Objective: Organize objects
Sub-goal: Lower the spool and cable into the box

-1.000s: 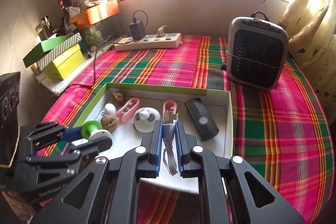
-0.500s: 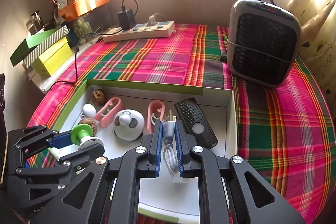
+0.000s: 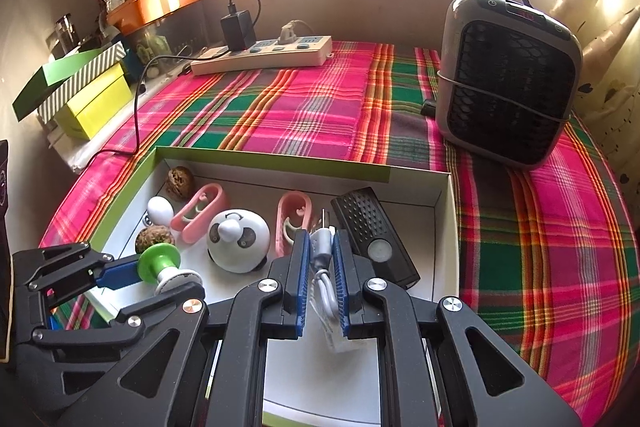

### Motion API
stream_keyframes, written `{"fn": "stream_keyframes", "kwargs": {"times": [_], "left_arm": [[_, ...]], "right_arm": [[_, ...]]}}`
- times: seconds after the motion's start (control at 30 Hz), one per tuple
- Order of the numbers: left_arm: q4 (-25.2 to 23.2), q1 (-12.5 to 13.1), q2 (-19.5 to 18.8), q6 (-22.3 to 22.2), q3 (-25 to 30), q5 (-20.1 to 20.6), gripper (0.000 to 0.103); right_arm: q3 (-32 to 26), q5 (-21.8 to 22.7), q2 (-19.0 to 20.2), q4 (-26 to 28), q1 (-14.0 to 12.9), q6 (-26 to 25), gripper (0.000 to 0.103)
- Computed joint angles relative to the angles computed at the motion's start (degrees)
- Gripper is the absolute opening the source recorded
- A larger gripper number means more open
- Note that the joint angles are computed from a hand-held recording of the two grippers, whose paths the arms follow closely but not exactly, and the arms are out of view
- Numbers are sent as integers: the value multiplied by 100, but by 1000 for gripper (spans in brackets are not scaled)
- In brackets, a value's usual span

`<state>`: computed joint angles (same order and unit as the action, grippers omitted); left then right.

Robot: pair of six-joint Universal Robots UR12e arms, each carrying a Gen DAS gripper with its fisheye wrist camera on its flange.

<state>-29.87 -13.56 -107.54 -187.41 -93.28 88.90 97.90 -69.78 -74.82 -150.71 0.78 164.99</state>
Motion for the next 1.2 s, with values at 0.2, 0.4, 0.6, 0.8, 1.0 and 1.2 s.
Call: {"fn": "stream_keyframes", "kwargs": {"times": [0.2,0.4,0.6,0.8,1.0,1.2], "left_arm": [[-36,2,-7,-27,10,3,31],[-39,13,-5,-39,3,-35,31],[-42,12,-4,-43,2,-33,31],[-42,9,-2,-30,3,-14,31],[33,1,16,5,-44,-45,34],[41,2,36,11,-54,-85,37]], "right_arm": [[-2,57,12,8,-7,33,13],[-4,79,16,3,-6,38,13],[-17,93,24,21,-3,19,13],[-14,64,22,19,11,15,13],[-9,67,17,22,16,20,13],[18,61,-1,-7,26,48,13]]}}
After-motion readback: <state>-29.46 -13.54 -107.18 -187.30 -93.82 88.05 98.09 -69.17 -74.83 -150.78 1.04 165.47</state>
